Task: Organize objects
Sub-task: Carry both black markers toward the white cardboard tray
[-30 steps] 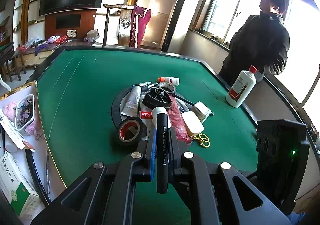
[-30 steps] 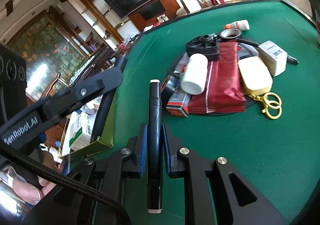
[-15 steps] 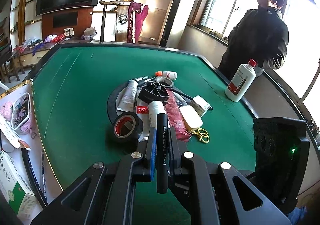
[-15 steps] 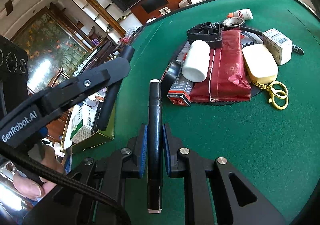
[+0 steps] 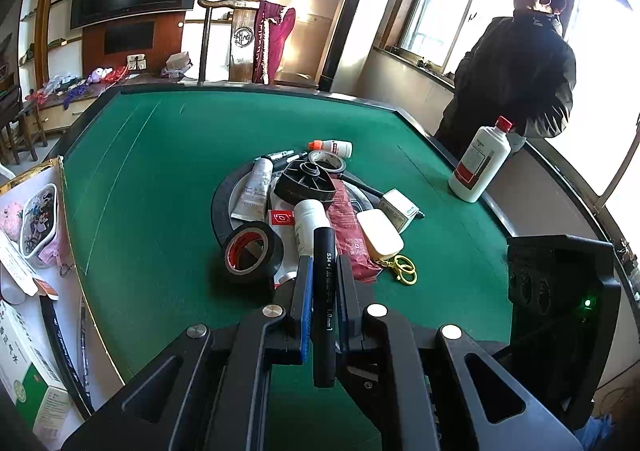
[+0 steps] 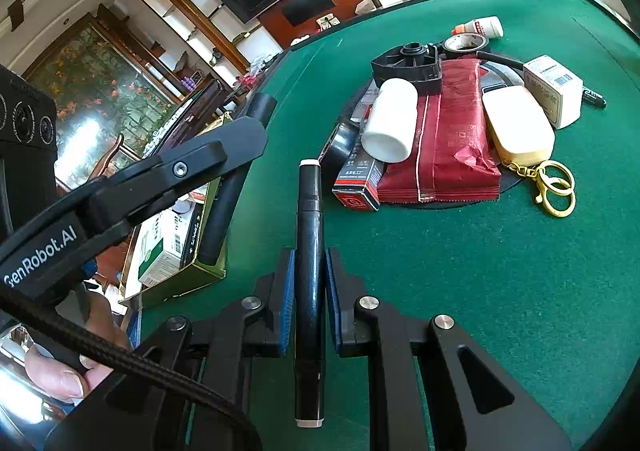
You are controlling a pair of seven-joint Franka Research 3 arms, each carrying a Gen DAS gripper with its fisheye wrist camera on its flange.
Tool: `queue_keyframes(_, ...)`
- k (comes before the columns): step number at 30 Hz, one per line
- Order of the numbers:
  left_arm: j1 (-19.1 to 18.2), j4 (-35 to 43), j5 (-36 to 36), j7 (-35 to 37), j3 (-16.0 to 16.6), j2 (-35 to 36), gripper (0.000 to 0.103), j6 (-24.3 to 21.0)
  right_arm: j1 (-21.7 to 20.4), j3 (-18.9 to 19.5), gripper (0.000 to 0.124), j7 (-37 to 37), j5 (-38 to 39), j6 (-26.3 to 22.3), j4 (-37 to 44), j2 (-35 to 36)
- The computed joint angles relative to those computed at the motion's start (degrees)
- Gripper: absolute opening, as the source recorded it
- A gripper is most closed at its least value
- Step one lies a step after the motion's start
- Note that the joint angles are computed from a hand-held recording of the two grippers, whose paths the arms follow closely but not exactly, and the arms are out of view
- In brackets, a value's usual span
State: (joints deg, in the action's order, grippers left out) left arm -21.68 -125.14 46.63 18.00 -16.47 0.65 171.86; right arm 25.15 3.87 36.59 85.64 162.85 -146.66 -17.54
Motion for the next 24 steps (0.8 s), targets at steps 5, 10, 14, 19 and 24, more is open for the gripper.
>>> queue_keyframes(5,0.5,-2.0,-1.0,-0.5,0.2,-1.5,0.008,2.3,0.2,0.3,0.013,-2.1,2.3,1.5,-0.1,-0.7)
queue_keyframes(10,3.6,-5.8,5.4,-8.8,-1.4,-6.4,0.008,3.9,0.3,0.6,0.013,-1.3,2.3,1.4,-0.1,-1.0)
queue_keyframes(14,6.3,-9.5,5.2,-10.1,-3.0,-10.6,0.008,4.7,1.1,1.4,0.013,-1.7,3.5,1.7,0.4,-1.1)
queue_keyframes(19,10.6,-14.6,3.6,-10.4,-5.7,-17.3,0.008,5.8,2.5,2.5,0.013,-1.9,3.9,1.4,2.1,0.1)
queue_keyframes(24,13.1,-20.2,-0.5,-9.1,-6.2,-24.1,0.008,7.3,3.9,3.6,0.013,-1.0,2.5,1.1,4.0,1.8)
